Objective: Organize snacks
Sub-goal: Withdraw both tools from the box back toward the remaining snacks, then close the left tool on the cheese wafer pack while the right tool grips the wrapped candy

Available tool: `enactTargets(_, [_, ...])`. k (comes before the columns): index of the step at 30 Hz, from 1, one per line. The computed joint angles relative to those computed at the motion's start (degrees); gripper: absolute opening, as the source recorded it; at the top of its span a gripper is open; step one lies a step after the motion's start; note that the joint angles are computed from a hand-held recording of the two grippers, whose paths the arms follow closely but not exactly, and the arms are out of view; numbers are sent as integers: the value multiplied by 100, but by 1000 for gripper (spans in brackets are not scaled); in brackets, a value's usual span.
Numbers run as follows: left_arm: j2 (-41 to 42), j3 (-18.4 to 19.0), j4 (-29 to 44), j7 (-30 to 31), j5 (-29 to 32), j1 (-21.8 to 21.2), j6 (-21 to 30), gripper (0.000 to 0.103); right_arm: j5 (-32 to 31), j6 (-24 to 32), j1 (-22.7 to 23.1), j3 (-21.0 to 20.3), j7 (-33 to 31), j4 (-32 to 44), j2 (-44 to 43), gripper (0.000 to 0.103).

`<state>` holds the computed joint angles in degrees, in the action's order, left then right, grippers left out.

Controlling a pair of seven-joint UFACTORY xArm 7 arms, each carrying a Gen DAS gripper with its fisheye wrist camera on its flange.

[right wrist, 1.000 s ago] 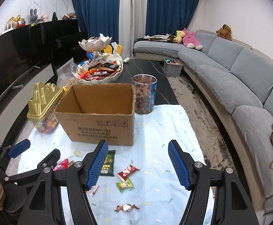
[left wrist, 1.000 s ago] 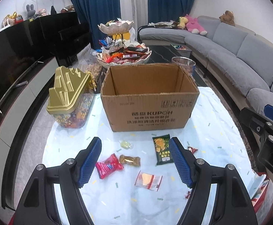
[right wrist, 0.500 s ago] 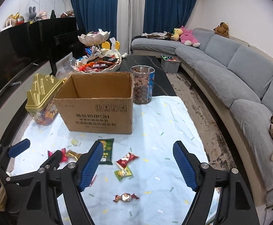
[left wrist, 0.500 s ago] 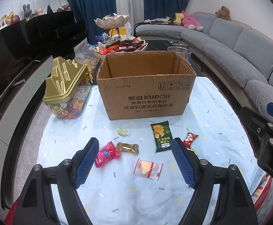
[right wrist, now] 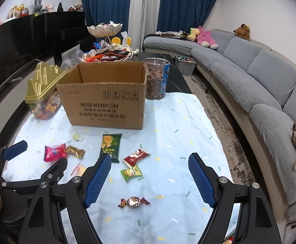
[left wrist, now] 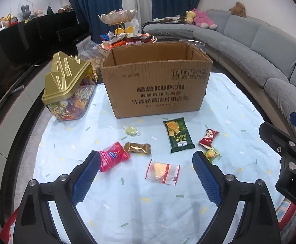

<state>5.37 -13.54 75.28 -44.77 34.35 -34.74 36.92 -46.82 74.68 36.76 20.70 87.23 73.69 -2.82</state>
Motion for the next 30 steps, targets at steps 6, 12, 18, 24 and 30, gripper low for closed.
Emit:
enactTargets(6, [68,11,-174,9,9,-3,-135,93,57,-84,23,-5,30,-181,26,79])
enactTargets(12, [106,74,-339,-5,-84,34,-352,93,228,-227,9,-32,135,-404,-1,79])
enactTargets(18, [137,104,-613,267,-263,127,-826,93,367,-339,-7,-43,167,-536,41,79])
enactTargets(24, [231,186,-687,326,-162,113,-1142,101,391,-462,23,-60,186,-636,126,79])
enactTargets(30, [474,243,-580,548,-182,62,-1219,101,413,-588,52,-124,136,-667,240,79])
